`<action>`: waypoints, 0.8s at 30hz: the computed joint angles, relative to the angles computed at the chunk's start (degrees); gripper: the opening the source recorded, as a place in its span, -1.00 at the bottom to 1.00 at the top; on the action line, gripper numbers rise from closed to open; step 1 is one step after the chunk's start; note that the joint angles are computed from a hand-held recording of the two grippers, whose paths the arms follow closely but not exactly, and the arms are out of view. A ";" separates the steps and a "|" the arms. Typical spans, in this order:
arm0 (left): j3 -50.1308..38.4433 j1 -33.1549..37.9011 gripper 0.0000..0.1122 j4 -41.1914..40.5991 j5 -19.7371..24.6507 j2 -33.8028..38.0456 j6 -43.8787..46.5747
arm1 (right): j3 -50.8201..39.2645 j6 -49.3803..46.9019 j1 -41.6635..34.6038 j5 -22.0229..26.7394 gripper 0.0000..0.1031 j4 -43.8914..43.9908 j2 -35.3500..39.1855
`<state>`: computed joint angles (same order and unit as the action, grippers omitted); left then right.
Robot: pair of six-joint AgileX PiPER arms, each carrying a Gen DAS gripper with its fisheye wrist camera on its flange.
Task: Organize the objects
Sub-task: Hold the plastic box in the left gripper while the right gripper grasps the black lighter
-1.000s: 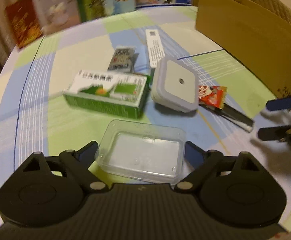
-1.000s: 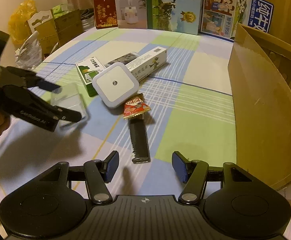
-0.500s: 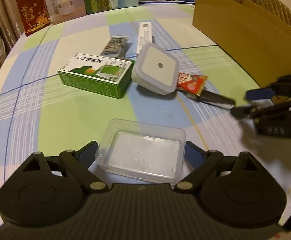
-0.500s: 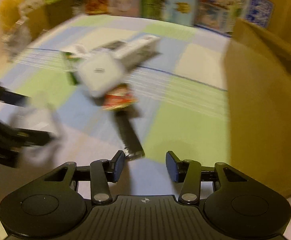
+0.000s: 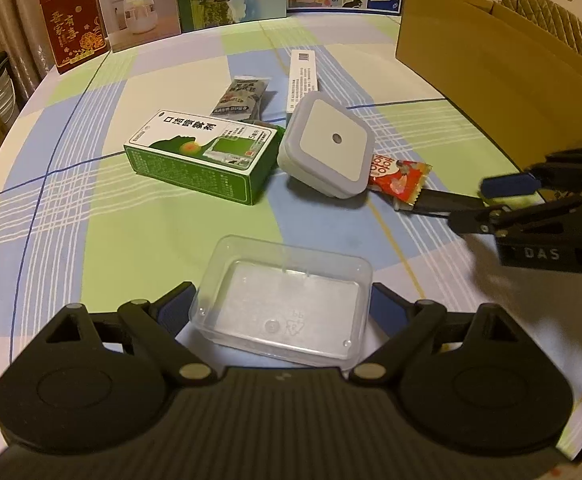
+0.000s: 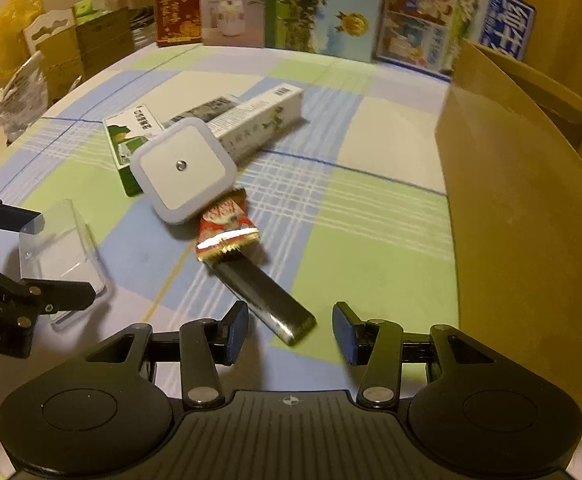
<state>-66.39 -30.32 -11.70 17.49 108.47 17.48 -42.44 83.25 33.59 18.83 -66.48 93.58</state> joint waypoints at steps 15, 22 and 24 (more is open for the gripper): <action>1.03 0.49 0.57 -2.44 0.04 -0.56 2.33 | 3.33 -18.02 0.45 -1.05 -0.64 21.18 -5.71; 1.41 0.77 0.57 -4.00 0.30 -0.82 3.68 | 6.41 -12.39 8.75 8.12 -0.58 12.51 -8.58; 1.30 0.66 0.57 -3.80 0.32 -0.74 3.55 | 7.46 -11.85 8.46 8.42 -0.44 14.63 -10.33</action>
